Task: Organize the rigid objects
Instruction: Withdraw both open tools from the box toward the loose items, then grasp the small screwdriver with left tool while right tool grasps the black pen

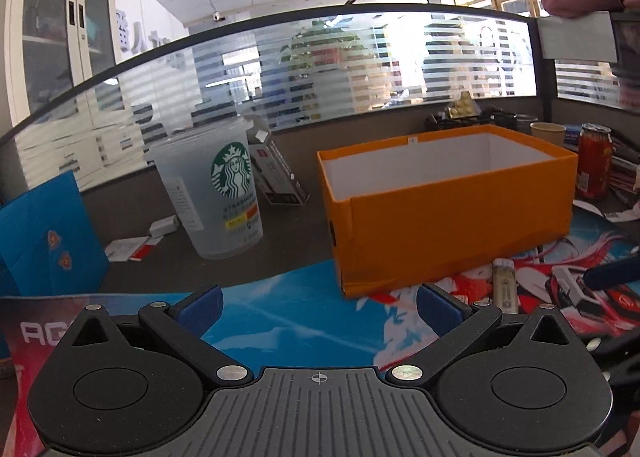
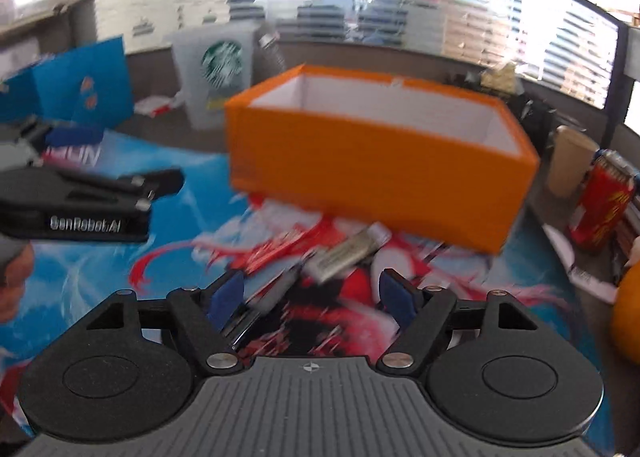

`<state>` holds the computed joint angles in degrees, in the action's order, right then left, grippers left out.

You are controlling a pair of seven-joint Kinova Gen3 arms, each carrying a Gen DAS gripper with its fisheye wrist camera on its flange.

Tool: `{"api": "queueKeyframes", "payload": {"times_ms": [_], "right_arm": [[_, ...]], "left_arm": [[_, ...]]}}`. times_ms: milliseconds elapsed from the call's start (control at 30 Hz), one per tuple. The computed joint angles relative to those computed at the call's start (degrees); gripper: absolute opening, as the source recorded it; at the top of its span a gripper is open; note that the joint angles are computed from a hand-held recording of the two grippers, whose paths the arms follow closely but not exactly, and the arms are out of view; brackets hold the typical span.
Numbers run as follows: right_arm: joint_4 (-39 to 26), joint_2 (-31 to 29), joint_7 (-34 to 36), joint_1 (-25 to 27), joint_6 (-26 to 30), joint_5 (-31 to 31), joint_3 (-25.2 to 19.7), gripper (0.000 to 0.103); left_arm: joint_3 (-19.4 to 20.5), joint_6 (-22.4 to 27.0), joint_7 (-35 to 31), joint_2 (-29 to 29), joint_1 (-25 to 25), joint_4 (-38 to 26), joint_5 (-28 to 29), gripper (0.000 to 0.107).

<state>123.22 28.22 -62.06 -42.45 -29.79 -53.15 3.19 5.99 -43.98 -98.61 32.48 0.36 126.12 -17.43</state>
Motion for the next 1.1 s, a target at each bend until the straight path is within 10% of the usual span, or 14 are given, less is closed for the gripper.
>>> {"api": "queueKeyframes", "payload": {"times_ms": [400, 767, 1100], "right_arm": [[0.0, 2.7, -2.6, -1.7, 2.6, 1.7, 1.4, 0.071], [4.5, 1.5, -3.3, -1.4, -1.3, 3.1, 2.0, 0.021], [7.1, 0.7, -4.0, 1.8, -3.4, 7.1, -0.3, 0.017]], "left_arm": [[0.4, -2.9, -1.1, 2.4, -2.4, 2.6, -4.4, 0.103], [2.2, -1.1, -1.0, 2.7, -2.3, 3.2, -8.9, 0.103], [7.3, 9.5, 5.4, 3.1, -3.1, 0.5, -14.5, 0.103]]}}
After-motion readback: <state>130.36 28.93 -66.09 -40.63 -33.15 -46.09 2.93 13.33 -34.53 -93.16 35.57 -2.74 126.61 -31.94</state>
